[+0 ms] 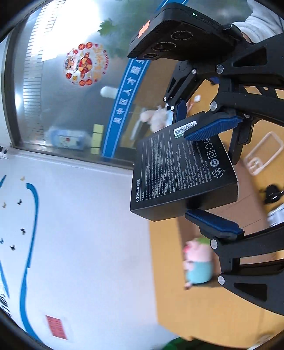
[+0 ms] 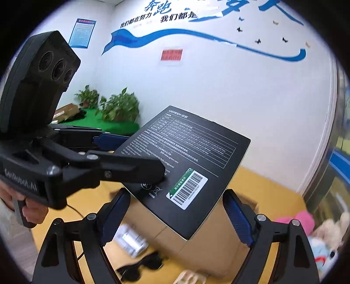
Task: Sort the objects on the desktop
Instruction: 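Lift the black box with the left tool and carry it over the box, then lower the black box into the cardboard box and open the left tool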
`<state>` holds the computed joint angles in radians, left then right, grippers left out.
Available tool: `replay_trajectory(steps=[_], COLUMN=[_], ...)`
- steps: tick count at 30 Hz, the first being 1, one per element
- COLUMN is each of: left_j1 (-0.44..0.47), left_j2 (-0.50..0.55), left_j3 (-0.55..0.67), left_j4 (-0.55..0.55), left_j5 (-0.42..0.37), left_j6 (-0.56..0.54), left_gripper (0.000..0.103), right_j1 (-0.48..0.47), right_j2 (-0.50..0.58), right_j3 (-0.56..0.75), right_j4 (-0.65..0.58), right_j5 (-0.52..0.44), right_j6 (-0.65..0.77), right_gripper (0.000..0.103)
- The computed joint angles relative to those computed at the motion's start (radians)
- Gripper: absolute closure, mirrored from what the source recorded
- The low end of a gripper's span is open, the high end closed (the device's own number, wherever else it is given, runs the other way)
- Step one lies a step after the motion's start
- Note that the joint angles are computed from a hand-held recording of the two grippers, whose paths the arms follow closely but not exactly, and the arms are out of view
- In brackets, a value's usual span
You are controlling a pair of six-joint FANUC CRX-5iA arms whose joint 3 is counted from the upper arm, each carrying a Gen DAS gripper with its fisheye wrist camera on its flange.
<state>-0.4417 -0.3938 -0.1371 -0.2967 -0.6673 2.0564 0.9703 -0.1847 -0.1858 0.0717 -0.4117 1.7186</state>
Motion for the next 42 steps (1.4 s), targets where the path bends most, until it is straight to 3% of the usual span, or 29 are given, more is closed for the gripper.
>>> replay_trajectory(steps=[3, 6, 12, 19, 23, 33, 36, 42], left_j1=[0.124, 0.204, 0.297, 0.405, 0.443, 0.471, 0.466, 0.436], left_j2=[0.035, 0.093, 0.249, 0.457, 0.578, 0.886, 0.953, 1.099], left_j3=[0.023, 0.078, 0.244, 0.372, 0.417, 0.543, 0.595, 0.808], left_j4=[0.19, 0.317, 0.405, 0.555, 0.606, 0.626, 0.602, 0.494], left_j5=[0.049, 0.052, 0.007, -0.039, -0.065, -0.239, -0.309, -0.535], left_j6=[-0.196, -0.324, -0.435, -0.539, -0.555, -0.508, -0.469, -0.339], left_gripper=[0.04, 0.04, 0.041, 0.041, 0.041, 0.041, 0.041, 0.041], right_j1=[-0.039, -0.091, -0.128, -0.208, -0.243, -0.314, -0.328, -0.337], right_j2=[0.073, 0.154, 0.338, 0.59, 0.73, 1.05, 1.15, 1.284], right_j3=[0.139, 0.299, 0.535, 0.869, 1.01, 1.265, 1.385, 1.557], right_j4=[-0.067, -0.19, -0.157, -0.258, -0.291, -0.384, -0.402, -0.424], right_j5=[-0.046, -0.123, -0.2, -0.384, -0.473, -0.722, -0.827, -0.976], right_j6=[0.093, 0.223, 0.243, 0.295, 0.28, 0.234, 0.215, 0.169], right_gripper=[0.016, 0.016, 0.016, 0.016, 0.016, 0.016, 0.016, 0.017])
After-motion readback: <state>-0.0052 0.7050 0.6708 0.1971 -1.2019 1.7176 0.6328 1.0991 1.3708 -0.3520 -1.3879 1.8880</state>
